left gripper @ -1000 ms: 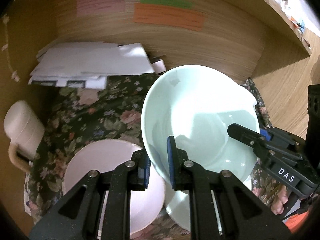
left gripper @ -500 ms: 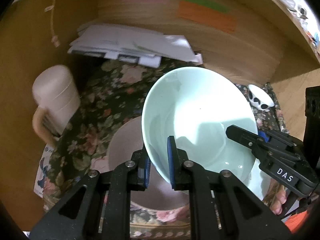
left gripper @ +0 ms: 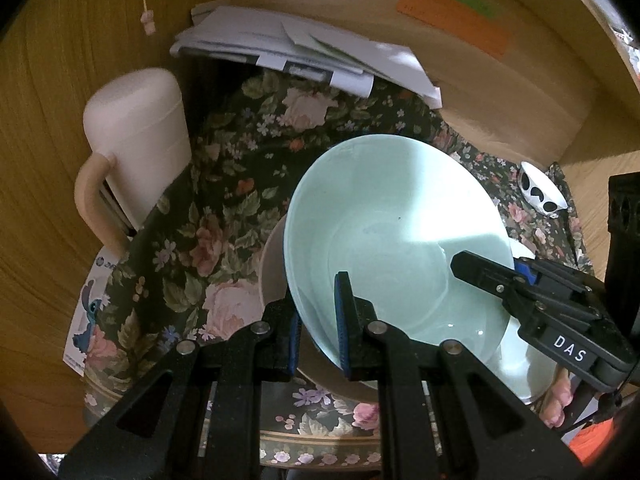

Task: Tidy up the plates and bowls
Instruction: 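Carry the mint green bowl over the stack and lower it with both grippers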

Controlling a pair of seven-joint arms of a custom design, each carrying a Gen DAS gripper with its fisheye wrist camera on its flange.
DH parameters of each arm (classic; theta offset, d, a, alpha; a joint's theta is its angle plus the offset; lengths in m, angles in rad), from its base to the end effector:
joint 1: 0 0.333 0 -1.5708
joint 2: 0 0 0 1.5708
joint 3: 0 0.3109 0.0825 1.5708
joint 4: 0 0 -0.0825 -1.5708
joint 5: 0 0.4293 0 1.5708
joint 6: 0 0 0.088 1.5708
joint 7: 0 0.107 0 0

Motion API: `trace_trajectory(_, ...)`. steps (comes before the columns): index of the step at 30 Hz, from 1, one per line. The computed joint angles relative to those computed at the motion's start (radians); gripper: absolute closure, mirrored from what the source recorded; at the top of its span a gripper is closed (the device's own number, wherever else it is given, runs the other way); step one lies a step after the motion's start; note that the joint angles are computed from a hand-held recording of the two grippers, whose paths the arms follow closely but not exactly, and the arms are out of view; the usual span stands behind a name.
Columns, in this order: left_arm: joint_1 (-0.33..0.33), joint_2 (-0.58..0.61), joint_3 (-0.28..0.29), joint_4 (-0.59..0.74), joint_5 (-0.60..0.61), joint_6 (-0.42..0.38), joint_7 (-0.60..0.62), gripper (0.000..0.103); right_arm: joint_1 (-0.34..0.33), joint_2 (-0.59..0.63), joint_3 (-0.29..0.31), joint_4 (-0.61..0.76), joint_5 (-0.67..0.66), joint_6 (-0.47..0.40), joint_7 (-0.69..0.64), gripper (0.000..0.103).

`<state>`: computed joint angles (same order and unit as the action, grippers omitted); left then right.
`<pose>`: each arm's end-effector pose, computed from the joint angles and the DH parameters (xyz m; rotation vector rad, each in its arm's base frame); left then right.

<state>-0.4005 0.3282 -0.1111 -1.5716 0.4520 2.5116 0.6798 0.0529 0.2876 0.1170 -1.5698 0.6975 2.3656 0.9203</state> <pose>0.6523 -0.3582 0.5037 -1.9737 1.7615 -0.7910 0.7216 0.1219 0.5191 -1.9733 1.2747 -0.1053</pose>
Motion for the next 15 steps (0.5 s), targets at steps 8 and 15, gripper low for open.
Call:
trace_trajectory(8, 0.007, -0.001, 0.001, -0.032, -0.017, 0.022, 0.012, 0.088, 0.006, 0.009, -0.001, 0.006, -0.033, -0.015, 0.007, 0.082)
trace_trajectory(15, 0.000, 0.000, 0.010, -0.032, 0.016, 0.023, -0.008, 0.088, 0.011, 0.012, 0.000, 0.015, -0.069, -0.019, 0.011, 0.079)
